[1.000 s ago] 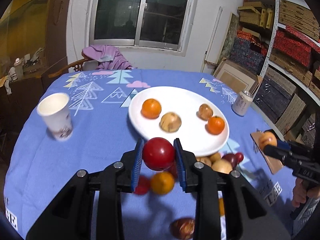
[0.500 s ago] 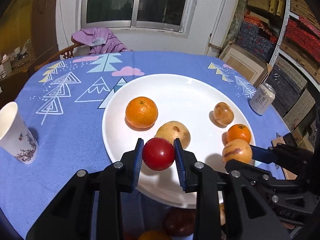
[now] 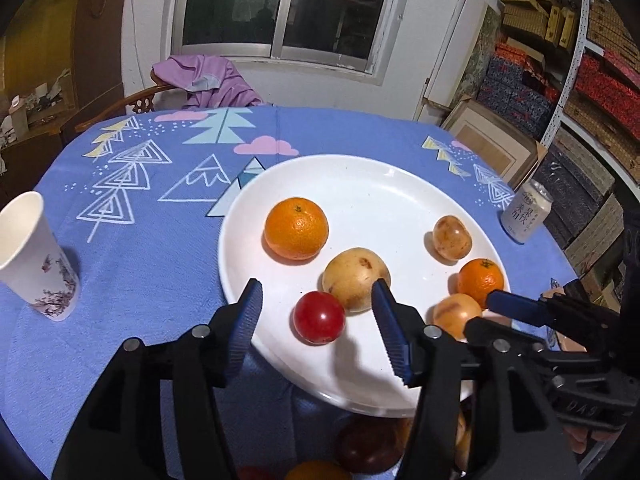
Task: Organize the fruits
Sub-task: 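Place the tomato on the plate while the right tool places the yellow fruit there, then grasp another red tomato with the left tool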
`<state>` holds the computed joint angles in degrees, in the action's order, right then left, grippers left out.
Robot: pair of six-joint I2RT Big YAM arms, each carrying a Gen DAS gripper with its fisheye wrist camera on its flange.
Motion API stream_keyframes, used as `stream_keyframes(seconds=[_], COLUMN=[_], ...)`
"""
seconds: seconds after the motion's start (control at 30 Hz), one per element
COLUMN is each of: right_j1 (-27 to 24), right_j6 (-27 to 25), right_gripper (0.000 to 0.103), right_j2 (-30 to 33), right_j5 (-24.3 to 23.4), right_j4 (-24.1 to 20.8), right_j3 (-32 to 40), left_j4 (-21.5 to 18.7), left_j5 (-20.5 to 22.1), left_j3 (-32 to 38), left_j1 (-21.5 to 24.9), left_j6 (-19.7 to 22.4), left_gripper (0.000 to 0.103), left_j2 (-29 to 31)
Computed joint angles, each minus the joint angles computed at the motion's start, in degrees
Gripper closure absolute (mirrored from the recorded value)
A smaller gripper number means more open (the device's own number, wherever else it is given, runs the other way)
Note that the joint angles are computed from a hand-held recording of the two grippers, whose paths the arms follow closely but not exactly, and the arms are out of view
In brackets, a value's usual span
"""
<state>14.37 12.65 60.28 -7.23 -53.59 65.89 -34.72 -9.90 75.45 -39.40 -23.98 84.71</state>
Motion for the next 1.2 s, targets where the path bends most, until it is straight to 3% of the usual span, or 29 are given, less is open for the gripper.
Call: stream_keyframes(seconds=[0.13,0.2,0.37,0.57,0.7,0.8,0.9,1.1,1.2], right_j1=[-1.49,-1.91,-1.40,-2.11,-4.33,-5.54,-5.14,-4.68,-4.78], right_j6=[1.64,2.69,4.28,5.06,6.32,6.09,6.04,5.77,5.84], right_gripper=[0.049,0.039,0.030,0.027,0.021,0.021,0.021,0.020,0.020], right_j2=[-5.00,-8.44,-17.79,-23.16,-23.92,-23.78,-23.62,-23.30,-23.11], right_j5=[-0.91,-0.55,2.99,4.43,2.83,1.55,1.48,1.50,1.14], right_j4=[0.48,1.09,1.99,-0.98,-1.09,-1.12,-1.35,-1.95,-2.10], right_j3=[-0.65,-1.95,-7.43,-11.55,-11.98,-11.86,-11.74,-11.65,-11.58], left_j4=[1.05,1.76,0.22,-2.37,-0.67,0.98,-0.26,-3.01,-4.82], left_j5=[-4.12,-7.39,-12.27,-20.03,-18.86,-20.23,-22.65,-20.52,-16.20], left_j3=[-3.61,-7.03,-14.11,-18.12,-19.35,-19.20,-18.14,-18.55,-18.66], left_j1=[-0.90,-1.81,-3.90,-8.12,-8.67,-10.52,-11.82,-7.64,-4.70], left_j6=[-0.90,-1.21,-4.14,-3.15,-2.49,0.57,2.72,-2.08,-4.50], left_gripper=[0.023,0.013,0.010,0.010,0.010,0.009,0.008,0.008,0.008], left_j2=[-5.36,-9.32,-15.52,-17.45,-18.39,-18.06,-16.38,-17.94,-17.93])
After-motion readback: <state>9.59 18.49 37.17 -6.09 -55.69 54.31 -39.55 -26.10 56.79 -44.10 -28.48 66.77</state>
